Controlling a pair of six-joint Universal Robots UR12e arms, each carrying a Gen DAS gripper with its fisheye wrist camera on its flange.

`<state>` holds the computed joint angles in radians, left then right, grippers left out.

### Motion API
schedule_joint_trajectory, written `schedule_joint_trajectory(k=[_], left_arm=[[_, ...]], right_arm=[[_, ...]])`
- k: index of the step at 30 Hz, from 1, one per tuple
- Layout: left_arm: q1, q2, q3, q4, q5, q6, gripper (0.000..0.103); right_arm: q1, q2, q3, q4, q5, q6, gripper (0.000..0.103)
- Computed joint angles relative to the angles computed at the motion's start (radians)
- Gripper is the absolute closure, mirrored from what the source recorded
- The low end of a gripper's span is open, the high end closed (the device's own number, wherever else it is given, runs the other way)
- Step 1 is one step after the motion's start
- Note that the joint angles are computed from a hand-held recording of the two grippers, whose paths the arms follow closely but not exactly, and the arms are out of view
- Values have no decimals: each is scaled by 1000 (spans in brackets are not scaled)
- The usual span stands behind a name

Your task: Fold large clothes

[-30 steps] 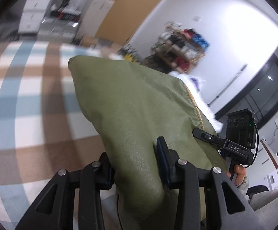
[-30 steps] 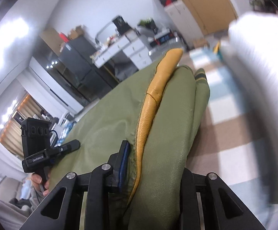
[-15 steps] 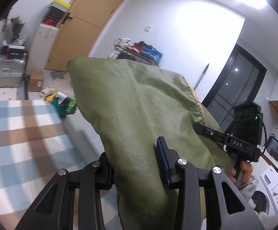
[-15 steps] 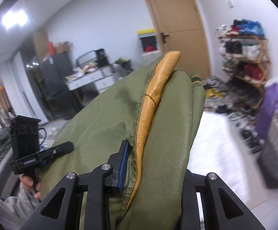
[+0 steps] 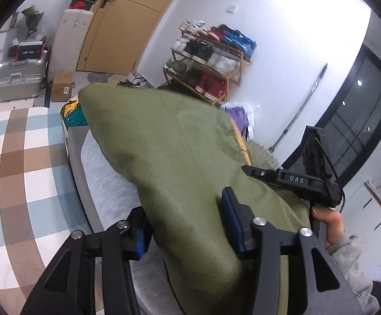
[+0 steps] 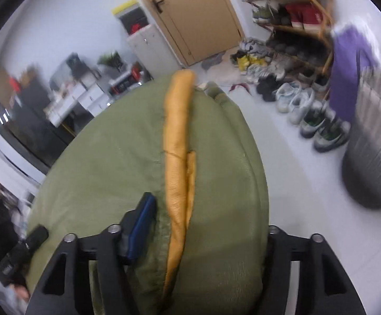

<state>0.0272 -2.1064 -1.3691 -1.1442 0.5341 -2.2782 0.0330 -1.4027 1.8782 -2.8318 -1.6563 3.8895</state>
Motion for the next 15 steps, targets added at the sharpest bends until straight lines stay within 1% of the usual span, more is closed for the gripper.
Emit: schedule_joint_trajectory(k=[1,2,4,5,6,7,8,9,10,11,12,13,14,15], left_arm=[[5,4,0,-1,9,27,54],[10,6,4,-20,15,55,53],[21,4,19,-67,18,94,52],[28,4,27,-101,16,119,51],[37,6,33,-137,10,152,51],[44,30,5,-149,5,179,50],[54,37,1,-164,1,212,48],[62,50,-16,-161,3,241,47],[60,65,-42,-128,7,244,46],[69,79,-63,-102,5,275,45],[74,94,-89,-63,0,302,42],[71,101,-105,-23,-4,314,37],[84,119,-133,3,-19,368,31],[94,131,-154,20,-39,414,24]], right_arm=[[13,-11,12,-18,-50,-2,39],[26,-23,14,-6,-103,-3,38],[74,-47,-1,97,-273,37,37],[95,-58,0,116,-327,55,38],[115,-69,9,93,-356,66,38],[134,-75,12,65,-376,78,38],[164,-77,13,30,-412,95,38],[188,-76,8,24,-448,105,38],[223,-67,-9,27,-505,114,37],[256,-55,-29,34,-553,113,35],[285,-41,-47,38,-593,119,31],[311,-26,-70,55,-627,128,22],[325,-16,-78,52,-648,127,13],[357,7,-103,47,-686,119,9]])
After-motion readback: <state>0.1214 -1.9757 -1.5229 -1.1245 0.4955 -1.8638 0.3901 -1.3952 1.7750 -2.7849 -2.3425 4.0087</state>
